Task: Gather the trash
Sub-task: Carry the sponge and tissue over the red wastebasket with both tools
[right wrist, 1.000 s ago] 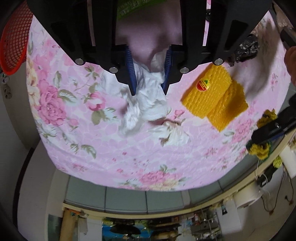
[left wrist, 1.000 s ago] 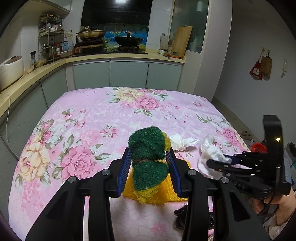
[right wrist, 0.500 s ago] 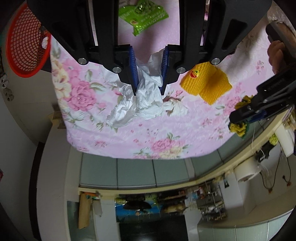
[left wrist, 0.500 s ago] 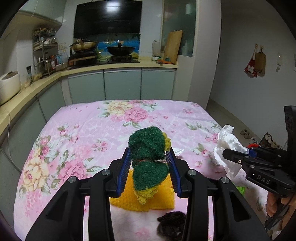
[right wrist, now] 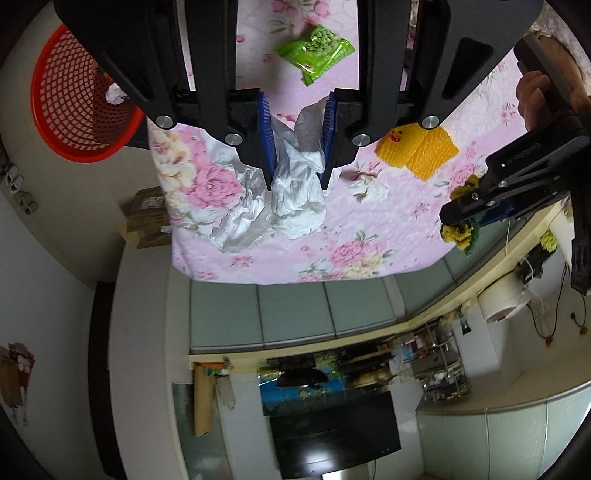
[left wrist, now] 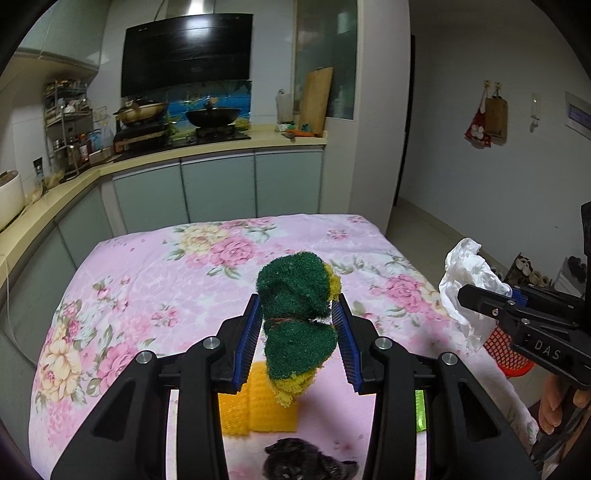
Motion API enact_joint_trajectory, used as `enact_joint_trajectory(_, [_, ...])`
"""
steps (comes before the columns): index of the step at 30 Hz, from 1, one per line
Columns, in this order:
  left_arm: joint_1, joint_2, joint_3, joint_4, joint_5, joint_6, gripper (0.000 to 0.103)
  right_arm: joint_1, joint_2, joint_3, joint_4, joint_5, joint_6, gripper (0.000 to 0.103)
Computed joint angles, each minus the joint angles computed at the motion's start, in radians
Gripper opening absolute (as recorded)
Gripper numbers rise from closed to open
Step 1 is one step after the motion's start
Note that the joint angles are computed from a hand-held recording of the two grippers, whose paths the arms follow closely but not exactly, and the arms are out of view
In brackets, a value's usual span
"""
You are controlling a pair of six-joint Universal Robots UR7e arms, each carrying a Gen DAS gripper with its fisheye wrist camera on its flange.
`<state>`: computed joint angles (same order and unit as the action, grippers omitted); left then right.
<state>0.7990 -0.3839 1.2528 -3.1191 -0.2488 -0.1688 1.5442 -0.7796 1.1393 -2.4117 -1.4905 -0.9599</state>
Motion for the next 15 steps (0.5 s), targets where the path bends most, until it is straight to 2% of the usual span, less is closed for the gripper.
enact_joint_trajectory(15, [-0.003,0.124,-0.225,0.019,-0.099,0.148,0.038,-0.035,-0.024,-0.028,-0.067,-0.003,0.075,0.022])
